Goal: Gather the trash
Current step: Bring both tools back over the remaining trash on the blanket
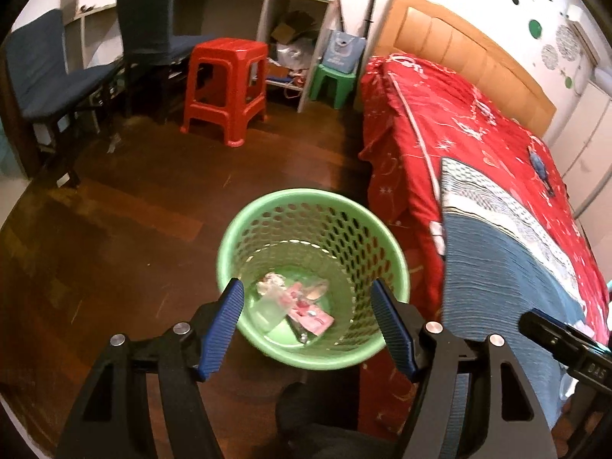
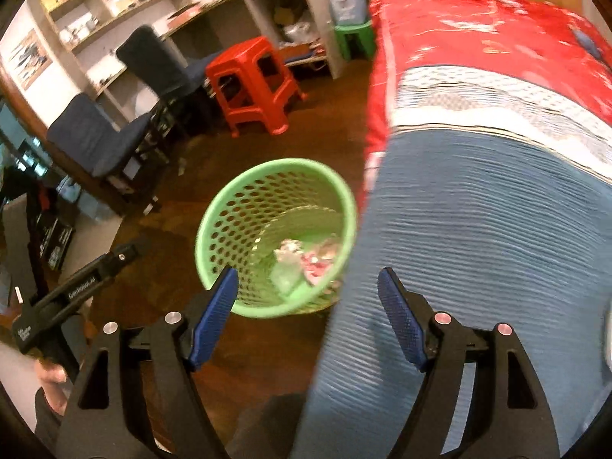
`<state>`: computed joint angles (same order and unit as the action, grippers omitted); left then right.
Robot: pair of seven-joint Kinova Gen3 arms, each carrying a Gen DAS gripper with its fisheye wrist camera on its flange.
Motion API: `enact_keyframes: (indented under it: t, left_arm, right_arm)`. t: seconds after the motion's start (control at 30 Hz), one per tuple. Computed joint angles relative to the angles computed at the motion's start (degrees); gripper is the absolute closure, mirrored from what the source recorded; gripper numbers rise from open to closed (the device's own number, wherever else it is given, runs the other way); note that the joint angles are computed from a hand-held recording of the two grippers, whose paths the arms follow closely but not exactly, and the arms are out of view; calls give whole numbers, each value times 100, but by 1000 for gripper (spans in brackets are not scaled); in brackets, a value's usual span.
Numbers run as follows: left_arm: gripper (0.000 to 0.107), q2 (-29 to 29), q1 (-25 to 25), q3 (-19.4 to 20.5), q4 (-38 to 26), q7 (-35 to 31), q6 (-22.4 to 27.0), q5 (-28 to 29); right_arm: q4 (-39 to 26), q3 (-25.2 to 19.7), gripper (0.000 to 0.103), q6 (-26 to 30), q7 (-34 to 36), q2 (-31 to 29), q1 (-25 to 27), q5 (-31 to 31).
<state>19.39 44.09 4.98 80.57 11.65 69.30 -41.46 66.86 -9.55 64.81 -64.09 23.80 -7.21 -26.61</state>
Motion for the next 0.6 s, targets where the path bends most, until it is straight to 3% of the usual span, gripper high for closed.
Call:
enact_keyframes:
  t: [0.2,0.6]
  left_arm:
    - [40,394,129,0,-742,-500,78,40]
    - [38,1302,547,-388,-2486,-1741,315,410]
  right_arm:
    - [412,215,27,-114,244,-333,695,-277]
    - [834,767,27,-391,554,-691,1784,-350]
